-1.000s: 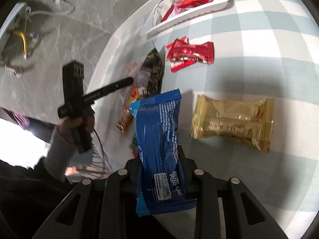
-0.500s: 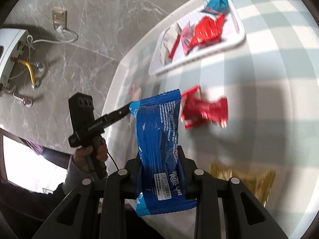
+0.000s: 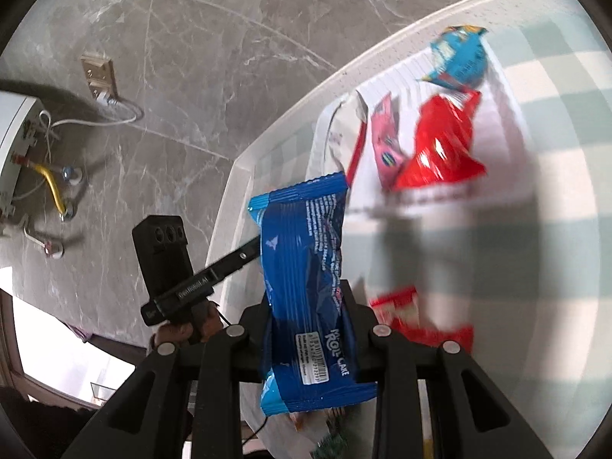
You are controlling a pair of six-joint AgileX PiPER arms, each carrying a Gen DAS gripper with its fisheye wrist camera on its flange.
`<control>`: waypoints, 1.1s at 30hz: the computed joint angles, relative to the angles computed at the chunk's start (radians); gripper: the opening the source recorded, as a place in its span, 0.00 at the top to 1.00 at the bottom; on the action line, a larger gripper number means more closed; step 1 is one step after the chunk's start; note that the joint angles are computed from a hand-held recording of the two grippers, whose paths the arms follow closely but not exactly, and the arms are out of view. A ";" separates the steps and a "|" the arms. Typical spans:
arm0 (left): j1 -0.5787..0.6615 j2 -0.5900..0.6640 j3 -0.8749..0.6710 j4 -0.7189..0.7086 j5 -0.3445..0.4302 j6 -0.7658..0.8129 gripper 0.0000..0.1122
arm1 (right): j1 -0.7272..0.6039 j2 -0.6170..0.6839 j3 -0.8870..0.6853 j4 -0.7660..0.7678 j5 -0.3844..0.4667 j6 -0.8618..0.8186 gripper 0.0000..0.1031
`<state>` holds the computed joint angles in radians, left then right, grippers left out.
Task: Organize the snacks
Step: 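Lower the clear packet and blue packet into the white tray and release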
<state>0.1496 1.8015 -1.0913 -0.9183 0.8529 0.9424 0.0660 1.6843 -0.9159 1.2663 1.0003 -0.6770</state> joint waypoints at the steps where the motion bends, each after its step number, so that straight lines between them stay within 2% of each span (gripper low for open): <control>1: -0.002 0.014 -0.018 0.004 0.001 -0.008 0.79 | 0.009 0.021 -0.025 0.002 -0.006 0.008 0.70; 14: -0.050 0.223 -0.303 0.075 0.015 -0.118 0.79 | 0.096 0.285 -0.343 -0.045 -0.087 0.170 0.70; 28: -0.068 0.317 -0.390 0.098 -0.015 -0.146 0.79 | 0.141 0.449 -0.541 -0.119 -0.132 0.317 0.68; 33: -0.086 0.331 -0.404 0.123 -0.046 -0.172 0.78 | 0.161 0.484 -0.619 -0.208 -0.149 0.392 0.65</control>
<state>0.0636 2.1324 -1.4956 -0.7953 0.8073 0.7700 0.2270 2.1682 -1.5348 1.0582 0.8517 -0.2854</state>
